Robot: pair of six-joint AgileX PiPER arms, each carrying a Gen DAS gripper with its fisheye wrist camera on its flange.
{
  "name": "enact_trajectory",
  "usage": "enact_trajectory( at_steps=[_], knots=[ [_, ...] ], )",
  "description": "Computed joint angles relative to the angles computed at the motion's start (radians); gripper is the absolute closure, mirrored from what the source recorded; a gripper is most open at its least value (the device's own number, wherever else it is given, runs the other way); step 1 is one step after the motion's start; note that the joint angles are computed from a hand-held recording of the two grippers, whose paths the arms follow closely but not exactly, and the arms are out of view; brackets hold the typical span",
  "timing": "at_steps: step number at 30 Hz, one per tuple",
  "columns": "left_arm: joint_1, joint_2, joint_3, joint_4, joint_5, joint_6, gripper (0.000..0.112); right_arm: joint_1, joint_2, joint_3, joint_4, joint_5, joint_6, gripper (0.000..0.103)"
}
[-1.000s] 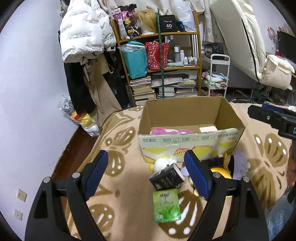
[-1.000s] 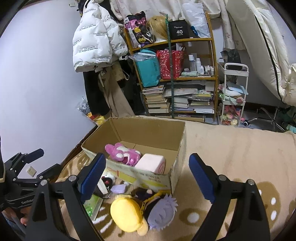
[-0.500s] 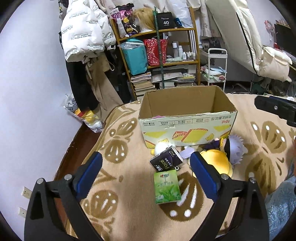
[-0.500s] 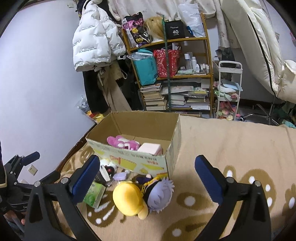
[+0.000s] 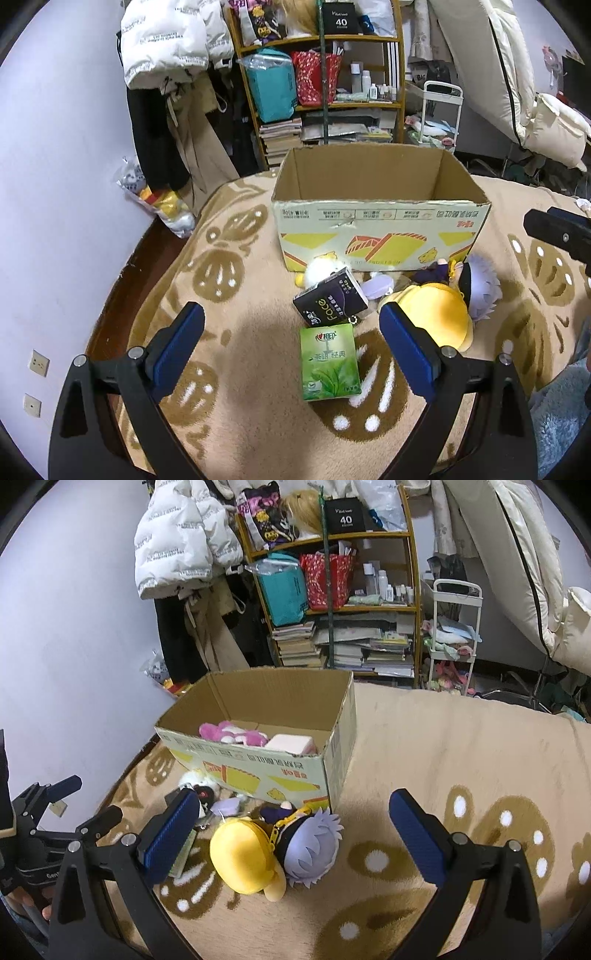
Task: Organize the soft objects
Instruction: 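Withdraw both open tools from the box toward the remaining items, then grasp the green tissue pack with the left tool while the right tool grasps the white-haired doll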
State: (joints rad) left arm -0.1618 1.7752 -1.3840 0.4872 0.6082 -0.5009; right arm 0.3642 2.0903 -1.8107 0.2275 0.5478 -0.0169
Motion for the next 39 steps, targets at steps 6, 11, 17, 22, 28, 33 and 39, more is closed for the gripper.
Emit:
enact_trajectory(
  at_steps=[6, 11, 17, 22, 28, 33, 39],
  knots=[
    [0.018, 0.071, -0.060, -0.057, 0.012, 0.035, 0.018, 0.009, 0.068, -0.082, -0.043, 0.058, 0.042, 0.000],
    [0.033, 0.129, -0.116, -0.118, 0.034, 0.079, 0.018, 0.015, 0.119, -0.152, -0.075, 0.106, 0.067, 0.000],
    [0.036, 0.193, -0.168, -0.150, 0.063, 0.111, 0.018, 0.017, 0.185, -0.241, -0.085, 0.172, 0.073, 0.000],
    [0.041, 0.227, -0.196, -0.189, 0.090, 0.151, 0.018, 0.015, 0.249, -0.335, -0.077, 0.245, 0.083, 0.000],
    [0.042, 0.275, -0.233, -0.227, 0.149, 0.202, 0.018, 0.021, 0.324, -0.452, -0.135, 0.363, 0.122, 0.000],
    [0.033, 0.317, -0.263, -0.228, 0.202, 0.226, 0.018, 0.025, 0.387, -0.548, -0.170, 0.462, 0.143, 0.000],
    [0.036, 0.342, -0.278, -0.254, 0.233, 0.253, 0.018, 0.018, 0.455, -0.655, -0.168, 0.554, 0.150, 0.000]
  ],
)
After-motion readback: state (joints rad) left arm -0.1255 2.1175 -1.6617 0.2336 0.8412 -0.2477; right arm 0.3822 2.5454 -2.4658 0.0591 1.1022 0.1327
